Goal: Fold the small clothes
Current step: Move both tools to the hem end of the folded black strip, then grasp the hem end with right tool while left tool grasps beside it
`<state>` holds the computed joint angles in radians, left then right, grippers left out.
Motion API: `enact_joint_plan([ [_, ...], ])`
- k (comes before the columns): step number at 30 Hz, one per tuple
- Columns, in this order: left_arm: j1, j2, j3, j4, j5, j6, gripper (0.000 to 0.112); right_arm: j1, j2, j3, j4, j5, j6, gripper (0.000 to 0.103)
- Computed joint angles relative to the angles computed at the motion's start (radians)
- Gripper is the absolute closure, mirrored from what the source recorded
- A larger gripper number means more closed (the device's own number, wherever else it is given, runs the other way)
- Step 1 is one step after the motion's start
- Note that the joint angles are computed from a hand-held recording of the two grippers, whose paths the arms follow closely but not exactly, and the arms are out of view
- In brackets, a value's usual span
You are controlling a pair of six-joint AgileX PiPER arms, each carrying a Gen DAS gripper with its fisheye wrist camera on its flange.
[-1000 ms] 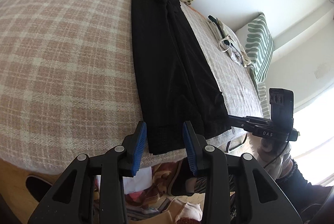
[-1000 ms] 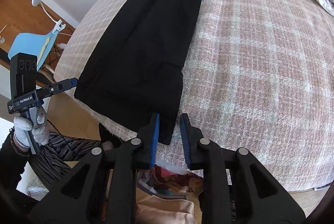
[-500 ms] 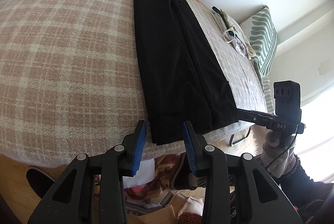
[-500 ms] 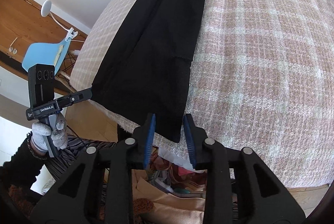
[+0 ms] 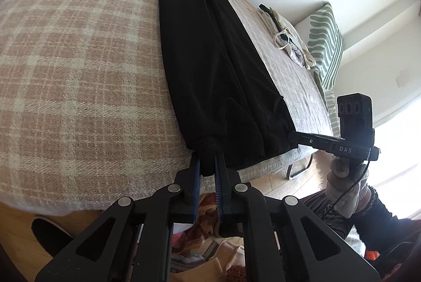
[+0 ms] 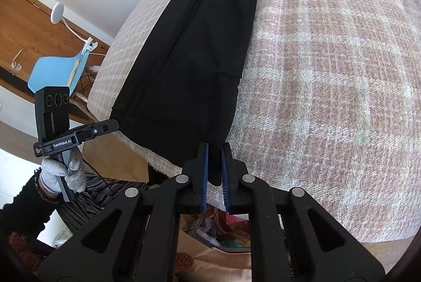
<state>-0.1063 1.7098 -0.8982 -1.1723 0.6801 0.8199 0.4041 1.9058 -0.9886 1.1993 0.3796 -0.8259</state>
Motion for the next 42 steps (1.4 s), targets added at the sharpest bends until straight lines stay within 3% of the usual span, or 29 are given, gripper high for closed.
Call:
enact_joint_plan([
  [5,0.041,-0.011,0.02,-0.072,0.034,0.061,0.104,-0.03,0.009,0.011,0.093,0.054,-0.089,0.092],
  [7,0.056,0.002,0.009,-0.068,0.059,0.033,0.102,-0.048,0.012,0.015,0.138,0.088,-0.127,0.084],
  [9,0.059,0.02,-0.01,-0.029,0.069,-0.024,0.093,-0.06,0.016,0.018,0.174,0.116,-0.165,0.075],
  [12,0.064,0.04,-0.015,-0.047,0.087,-0.005,0.093,-0.039,0.014,0.006,0.147,0.096,-0.144,0.07],
  [14,0.05,0.026,-0.006,-0.055,0.059,0.021,0.096,-0.018,0.011,-0.001,0.118,0.071,-0.124,0.07],
  [15,0.039,0.023,-0.012,-0.037,0.046,0.012,0.098,-0.014,0.01,-0.005,0.099,0.07,-0.113,0.071],
  [18,0.028,0.009,-0.005,-0.06,0.032,0.045,0.105,-0.008,0.02,-0.014,0.06,0.065,-0.062,0.093],
  [30,0.042,0.016,-0.08,-0.171,0.097,0.053,0.108,-0.132,0.022,0.023,0.41,0.261,-0.268,0.096],
  [42,0.05,0.119,-0.315,-0.076,0.061,-0.091,0.108,-0.12,0.061,-0.196,0.265,0.212,-0.056,0.096],
])
